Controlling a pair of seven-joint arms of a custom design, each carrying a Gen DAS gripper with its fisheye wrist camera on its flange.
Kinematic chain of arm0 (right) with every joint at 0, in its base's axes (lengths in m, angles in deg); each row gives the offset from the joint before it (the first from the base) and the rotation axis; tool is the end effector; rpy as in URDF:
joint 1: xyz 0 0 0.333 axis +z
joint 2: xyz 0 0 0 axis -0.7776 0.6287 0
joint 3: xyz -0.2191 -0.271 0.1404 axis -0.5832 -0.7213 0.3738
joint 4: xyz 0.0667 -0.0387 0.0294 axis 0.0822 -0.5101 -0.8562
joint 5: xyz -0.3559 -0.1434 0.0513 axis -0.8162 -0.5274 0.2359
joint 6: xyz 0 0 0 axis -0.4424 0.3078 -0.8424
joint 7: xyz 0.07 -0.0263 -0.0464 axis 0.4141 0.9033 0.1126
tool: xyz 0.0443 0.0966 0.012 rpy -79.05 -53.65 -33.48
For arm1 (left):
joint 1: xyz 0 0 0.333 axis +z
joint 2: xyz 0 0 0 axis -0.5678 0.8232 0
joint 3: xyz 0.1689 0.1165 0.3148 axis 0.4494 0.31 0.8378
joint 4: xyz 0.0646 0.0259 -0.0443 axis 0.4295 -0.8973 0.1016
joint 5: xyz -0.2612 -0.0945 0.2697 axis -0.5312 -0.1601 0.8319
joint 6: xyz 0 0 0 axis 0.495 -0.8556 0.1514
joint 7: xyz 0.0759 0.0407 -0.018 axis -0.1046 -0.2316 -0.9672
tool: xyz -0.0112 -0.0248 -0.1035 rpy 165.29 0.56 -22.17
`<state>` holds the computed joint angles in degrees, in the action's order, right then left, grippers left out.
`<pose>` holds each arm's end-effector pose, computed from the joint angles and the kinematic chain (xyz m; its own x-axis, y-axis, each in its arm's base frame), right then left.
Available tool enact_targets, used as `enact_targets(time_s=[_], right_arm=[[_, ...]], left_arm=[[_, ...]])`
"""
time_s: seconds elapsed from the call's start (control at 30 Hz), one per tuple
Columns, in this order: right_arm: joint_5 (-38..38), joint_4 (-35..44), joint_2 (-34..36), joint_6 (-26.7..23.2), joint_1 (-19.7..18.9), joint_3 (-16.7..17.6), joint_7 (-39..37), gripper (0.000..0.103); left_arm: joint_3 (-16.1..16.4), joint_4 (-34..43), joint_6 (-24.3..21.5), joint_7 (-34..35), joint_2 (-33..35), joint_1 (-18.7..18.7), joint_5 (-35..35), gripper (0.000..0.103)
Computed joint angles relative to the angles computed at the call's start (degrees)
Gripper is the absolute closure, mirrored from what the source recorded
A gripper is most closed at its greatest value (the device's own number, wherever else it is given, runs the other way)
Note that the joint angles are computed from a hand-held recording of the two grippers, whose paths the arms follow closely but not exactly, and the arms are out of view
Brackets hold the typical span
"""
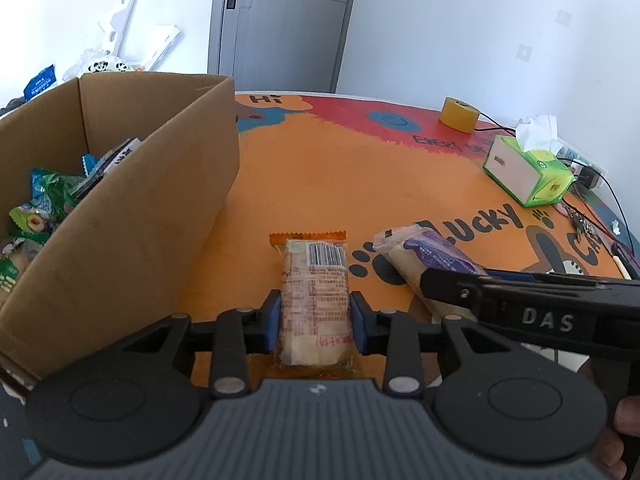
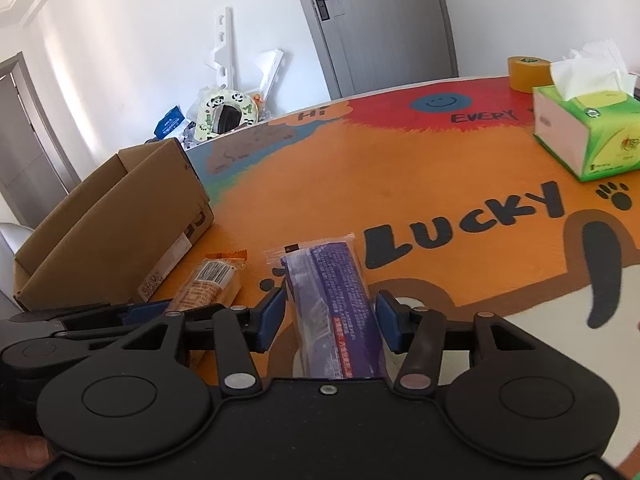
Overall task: Organize snacks
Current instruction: 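Lift both bread snacks and carry them over the cardboard box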
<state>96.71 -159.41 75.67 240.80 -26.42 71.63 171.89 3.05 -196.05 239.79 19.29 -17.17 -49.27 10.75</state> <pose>0.4911 0.1823 0.4138 -0.0390 -0.9575 -0.2859 -0.6393 0.2438 -0.7292 0.5422 -0.2508 0.4002 -0.3799 -0.9150 0.1360 -0.6502 0.1596 -0.7428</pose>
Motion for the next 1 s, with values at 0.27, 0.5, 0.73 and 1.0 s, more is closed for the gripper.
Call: enact_targets(time_s=[0.27, 0.5, 0.73, 1.0], right_arm=[[9.14, 3.22, 2.2, 0.67, 4.45, -2.45, -9.5, 0.058], [13.11, 1.84, 0.87, 1.87, 3.74, -1.29, -9.85, 0.07], [7.69, -1.23, -0.99, 5.43, 1.07, 1.08, -2.45, 0.071], [9.94, 0.13, -2.4, 8.38, 2.18, 2.24, -4.98, 0.071]], left_arm=[[1.76, 0.21, 0.94, 1.17, 0.5, -1.82, -1.37, 0.069], [1.15, -0.88, 3.07, 1.57, -0.4, -1.33, -2.36, 0.069], [0.17, -2.1, 5.18, 1.88, -2.55, -0.28, -2.56, 0.069], [-2.32, -2.76, 7.8, -0.86, -4.87, 3.52, 0.83, 0.069]])
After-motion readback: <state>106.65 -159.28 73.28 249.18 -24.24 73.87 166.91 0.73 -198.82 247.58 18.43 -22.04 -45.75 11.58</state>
